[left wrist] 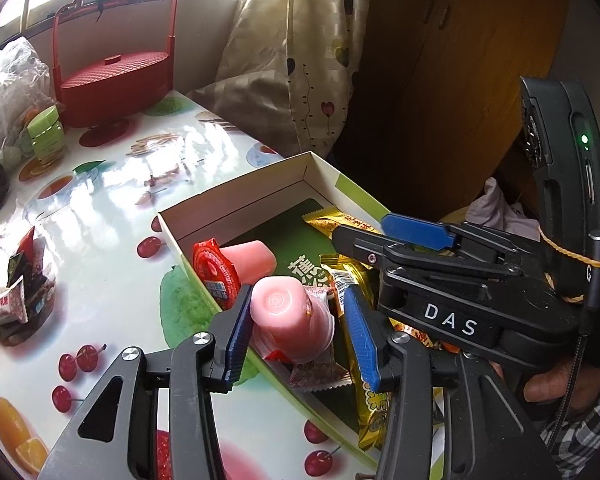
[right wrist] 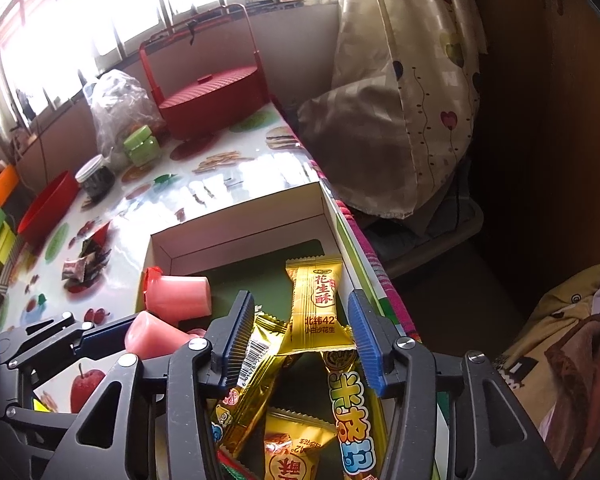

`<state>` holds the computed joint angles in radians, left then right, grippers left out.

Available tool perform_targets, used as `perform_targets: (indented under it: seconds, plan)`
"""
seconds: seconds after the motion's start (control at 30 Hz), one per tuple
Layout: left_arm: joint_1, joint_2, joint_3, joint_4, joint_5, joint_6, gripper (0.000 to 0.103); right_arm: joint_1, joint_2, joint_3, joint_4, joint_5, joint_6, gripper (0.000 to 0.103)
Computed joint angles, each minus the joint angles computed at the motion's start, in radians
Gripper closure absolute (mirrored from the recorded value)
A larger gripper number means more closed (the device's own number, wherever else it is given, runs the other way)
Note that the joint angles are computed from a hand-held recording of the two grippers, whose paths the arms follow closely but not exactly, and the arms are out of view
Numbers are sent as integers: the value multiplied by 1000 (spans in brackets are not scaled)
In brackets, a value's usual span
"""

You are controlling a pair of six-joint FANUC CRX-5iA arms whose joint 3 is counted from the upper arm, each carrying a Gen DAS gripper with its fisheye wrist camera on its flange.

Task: Organize snacks
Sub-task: 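Open both tools to release the candy and jelly cup in the box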

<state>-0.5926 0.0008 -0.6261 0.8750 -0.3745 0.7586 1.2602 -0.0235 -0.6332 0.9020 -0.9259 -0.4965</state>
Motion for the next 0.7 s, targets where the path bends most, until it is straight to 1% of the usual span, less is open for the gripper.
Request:
perform_targets:
  seconds: [0.03, 0.1, 0.17, 0.33, 0.4, 0.47, 0.53, 0.7]
  plan:
    - [-2, -4, -5, 6, 7, -4, 56, 4, 1, 1, 0, -10, -4, 50]
    - [-2, -11, -10, 12, 10, -13, 55, 8, -5, -5, 9, -14, -22, 49]
    - [-2, -19, -18, 25, 10, -29, 51, 14, -8, -10, 20, -21, -41, 48]
    - [-2, -42, -31, 35, 13, -43, 50, 34, -19, -19, 31, -46, -79, 47]
    - [-5, -54, -42, 59, 20, -60, 50, 41, -22, -19, 37, -59, -94, 47]
    - [-13, -67, -60, 119, 29, -107, 50, 50, -26, -20, 45, -70, -109, 47]
    - [-8, -81, -65, 116, 23, -110, 50, 63, -26, -15, 46, -92, -121, 47]
    - [5, -125, -99, 156, 22, -148, 50, 88, -21, 0, 64, -126, -138, 47]
